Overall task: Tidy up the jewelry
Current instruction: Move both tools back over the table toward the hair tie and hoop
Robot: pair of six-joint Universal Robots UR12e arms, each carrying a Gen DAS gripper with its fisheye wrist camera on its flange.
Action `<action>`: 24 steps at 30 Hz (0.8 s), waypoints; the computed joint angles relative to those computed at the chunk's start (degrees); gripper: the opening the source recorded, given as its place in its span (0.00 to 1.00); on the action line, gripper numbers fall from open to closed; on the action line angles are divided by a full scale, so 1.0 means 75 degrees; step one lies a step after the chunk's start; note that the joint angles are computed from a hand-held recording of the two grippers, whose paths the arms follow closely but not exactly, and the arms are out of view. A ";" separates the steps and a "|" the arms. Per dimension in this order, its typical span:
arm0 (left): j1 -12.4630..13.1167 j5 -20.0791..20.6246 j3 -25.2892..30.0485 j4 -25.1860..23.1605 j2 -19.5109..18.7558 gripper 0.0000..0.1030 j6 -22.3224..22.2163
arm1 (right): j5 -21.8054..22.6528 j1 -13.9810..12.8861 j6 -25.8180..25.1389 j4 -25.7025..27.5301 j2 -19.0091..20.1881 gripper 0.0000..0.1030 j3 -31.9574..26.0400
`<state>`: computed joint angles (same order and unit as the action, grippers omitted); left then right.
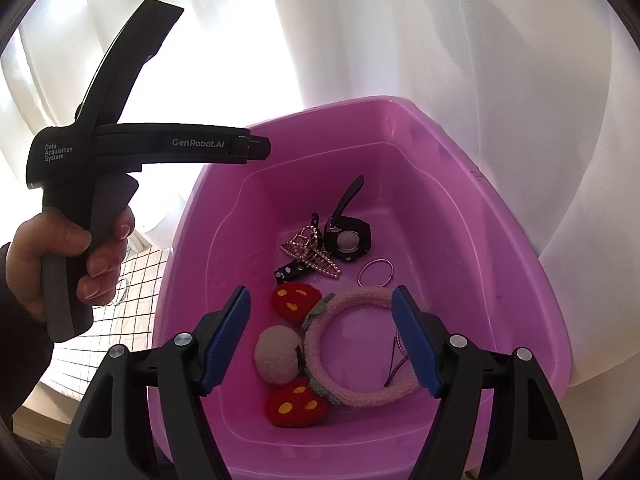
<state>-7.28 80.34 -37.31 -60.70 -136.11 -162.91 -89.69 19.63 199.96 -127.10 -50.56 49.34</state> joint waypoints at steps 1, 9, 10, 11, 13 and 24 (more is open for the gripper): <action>0.0013 -0.0013 -0.0047 0.0046 0.0033 0.83 -0.0038 | 0.0050 0.0005 -0.0048 0.0002 0.0014 0.68 -0.0029; 0.0156 -0.0047 -0.0528 0.0455 0.0380 0.87 -0.0409 | 0.0495 0.0069 -0.0601 -0.0107 0.0185 0.68 -0.0331; 0.0180 -0.0039 -0.0597 0.0515 0.0428 0.88 -0.0458 | 0.0562 0.0077 -0.0675 -0.0098 0.0222 0.68 -0.0399; 0.0205 -0.0032 -0.0661 0.0572 0.0474 0.88 -0.0513 | 0.0625 0.0089 -0.0749 -0.0096 0.0261 0.68 -0.0464; 0.0264 -0.0023 -0.0789 0.0673 0.0569 0.89 -0.0644 | 0.0753 0.0112 -0.0872 -0.0116 0.0331 0.68 -0.0588; 0.0730 0.0170 -0.2147 0.1778 0.1407 0.94 -0.1801 | 0.1563 0.0273 -0.1579 -0.0052 0.0704 0.74 -0.1276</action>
